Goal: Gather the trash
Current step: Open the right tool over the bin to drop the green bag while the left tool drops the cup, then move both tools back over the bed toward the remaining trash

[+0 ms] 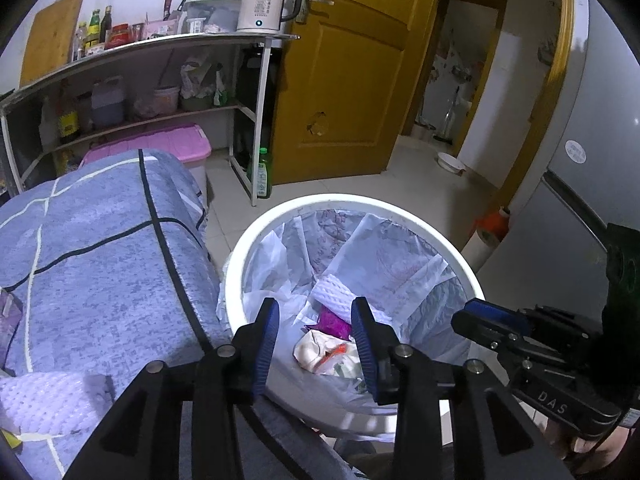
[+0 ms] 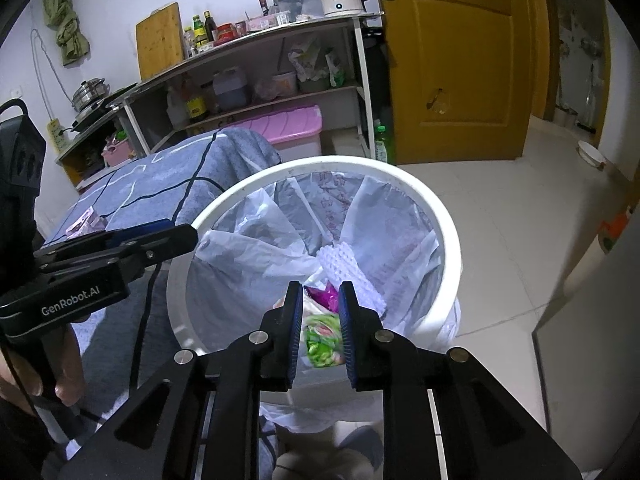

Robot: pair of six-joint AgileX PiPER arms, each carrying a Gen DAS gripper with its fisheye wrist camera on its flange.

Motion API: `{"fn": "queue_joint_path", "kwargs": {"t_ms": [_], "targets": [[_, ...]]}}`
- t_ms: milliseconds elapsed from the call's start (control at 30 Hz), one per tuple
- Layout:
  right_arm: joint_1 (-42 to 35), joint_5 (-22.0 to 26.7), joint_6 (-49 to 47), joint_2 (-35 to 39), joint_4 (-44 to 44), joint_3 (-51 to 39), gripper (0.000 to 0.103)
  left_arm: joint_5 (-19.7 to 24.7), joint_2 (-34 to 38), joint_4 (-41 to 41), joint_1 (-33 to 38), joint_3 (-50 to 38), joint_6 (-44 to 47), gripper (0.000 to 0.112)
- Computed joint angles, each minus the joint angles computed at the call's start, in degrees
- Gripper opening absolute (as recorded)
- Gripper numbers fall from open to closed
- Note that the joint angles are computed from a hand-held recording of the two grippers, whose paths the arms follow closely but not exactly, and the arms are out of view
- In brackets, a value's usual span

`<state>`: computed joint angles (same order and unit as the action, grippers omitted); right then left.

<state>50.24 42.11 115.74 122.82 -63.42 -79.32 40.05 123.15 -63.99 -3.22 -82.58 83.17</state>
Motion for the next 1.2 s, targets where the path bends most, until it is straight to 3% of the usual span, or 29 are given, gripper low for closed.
{"fn": "queue_joint_path", "kwargs": {"t_ms": [400, 667, 1200], "targets": [[4.2, 5.8, -4.3, -0.1, 1.2, -5.1, 0.024, 2.0, -6.4, -4.0, 5.6, 7.0, 5.7, 0.037], [7.8, 8.6, -8.0, 1.6, 2.0, -11.7, 0.025, 5.6, -11.1, -5.7, 12.6, 11.8, 10.2, 0.037], [14.3, 9.6, -11.7, 7.9, 4.2, -23.5, 0.027, 9.0, -18.3, -9.5, 28.6, 23.4, 22.5, 0.037]]}}
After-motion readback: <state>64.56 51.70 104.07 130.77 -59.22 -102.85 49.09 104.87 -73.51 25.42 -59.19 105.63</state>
